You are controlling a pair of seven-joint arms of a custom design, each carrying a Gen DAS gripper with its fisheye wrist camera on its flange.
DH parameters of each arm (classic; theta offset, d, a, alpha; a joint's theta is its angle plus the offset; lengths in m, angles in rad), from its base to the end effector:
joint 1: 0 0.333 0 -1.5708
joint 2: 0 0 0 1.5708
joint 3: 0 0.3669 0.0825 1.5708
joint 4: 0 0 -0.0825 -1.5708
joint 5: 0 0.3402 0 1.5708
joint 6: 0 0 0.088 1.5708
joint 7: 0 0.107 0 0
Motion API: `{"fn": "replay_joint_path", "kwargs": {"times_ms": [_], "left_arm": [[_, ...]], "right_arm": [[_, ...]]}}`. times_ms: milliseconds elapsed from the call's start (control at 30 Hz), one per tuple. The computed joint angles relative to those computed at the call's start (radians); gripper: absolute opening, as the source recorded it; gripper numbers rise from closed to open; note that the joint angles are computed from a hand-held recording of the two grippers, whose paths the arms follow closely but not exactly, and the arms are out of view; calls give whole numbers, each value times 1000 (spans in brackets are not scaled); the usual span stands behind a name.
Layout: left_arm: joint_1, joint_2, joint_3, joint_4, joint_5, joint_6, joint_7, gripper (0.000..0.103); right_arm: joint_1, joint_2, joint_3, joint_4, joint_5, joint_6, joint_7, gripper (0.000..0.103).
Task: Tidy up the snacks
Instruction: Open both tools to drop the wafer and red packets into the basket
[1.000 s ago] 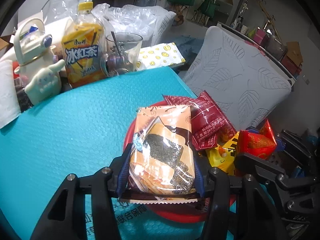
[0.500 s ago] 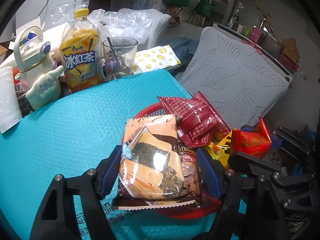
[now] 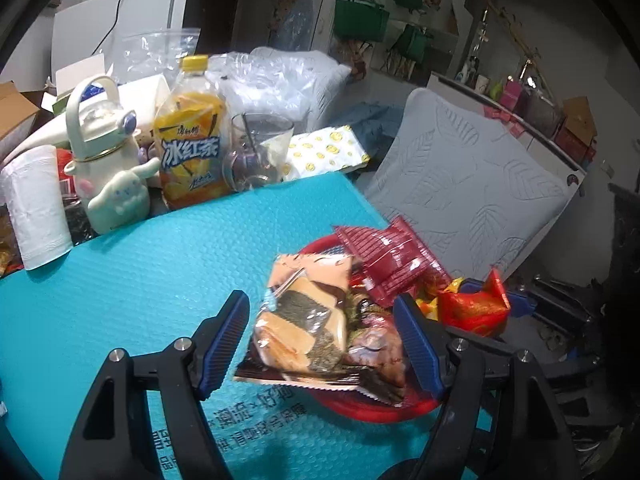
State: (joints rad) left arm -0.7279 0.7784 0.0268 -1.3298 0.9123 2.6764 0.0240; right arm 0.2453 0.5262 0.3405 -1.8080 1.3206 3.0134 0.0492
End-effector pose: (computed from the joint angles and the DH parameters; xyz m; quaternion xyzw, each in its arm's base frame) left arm 0.5731 -0.5245 0.3797 -0.6855 0.6110 -0.3377 0.2068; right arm 0.6013 0.2709 0.3692 -0.8311 0.3733 -0.1154 0.3957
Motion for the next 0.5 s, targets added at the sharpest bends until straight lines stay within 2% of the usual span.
{"fn": "replay_joint_path", "kwargs": {"times_ms": [67, 167, 267, 367, 500], "left_arm": [[16, 0, -13, -12, -24, 14, -5, 74], [7, -14, 10, -47, -7, 57, -53, 74], [-14, -22, 25, -52, 14, 21, -67, 74], [-12, -27, 14, -55, 23, -17, -59, 74], [10, -27, -11, -67, 15, -15, -50, 74]], "right_arm": [[7, 2, -5, 0, -12, 0, 14, 47], [7, 1, -4, -3, -26, -3, 23, 47], [13, 10, -6, -1, -51, -2, 43, 47], [26, 28, -16, 7, -108, 9, 91, 48], [37, 48, -27, 7, -224, 1, 189, 52]]}}
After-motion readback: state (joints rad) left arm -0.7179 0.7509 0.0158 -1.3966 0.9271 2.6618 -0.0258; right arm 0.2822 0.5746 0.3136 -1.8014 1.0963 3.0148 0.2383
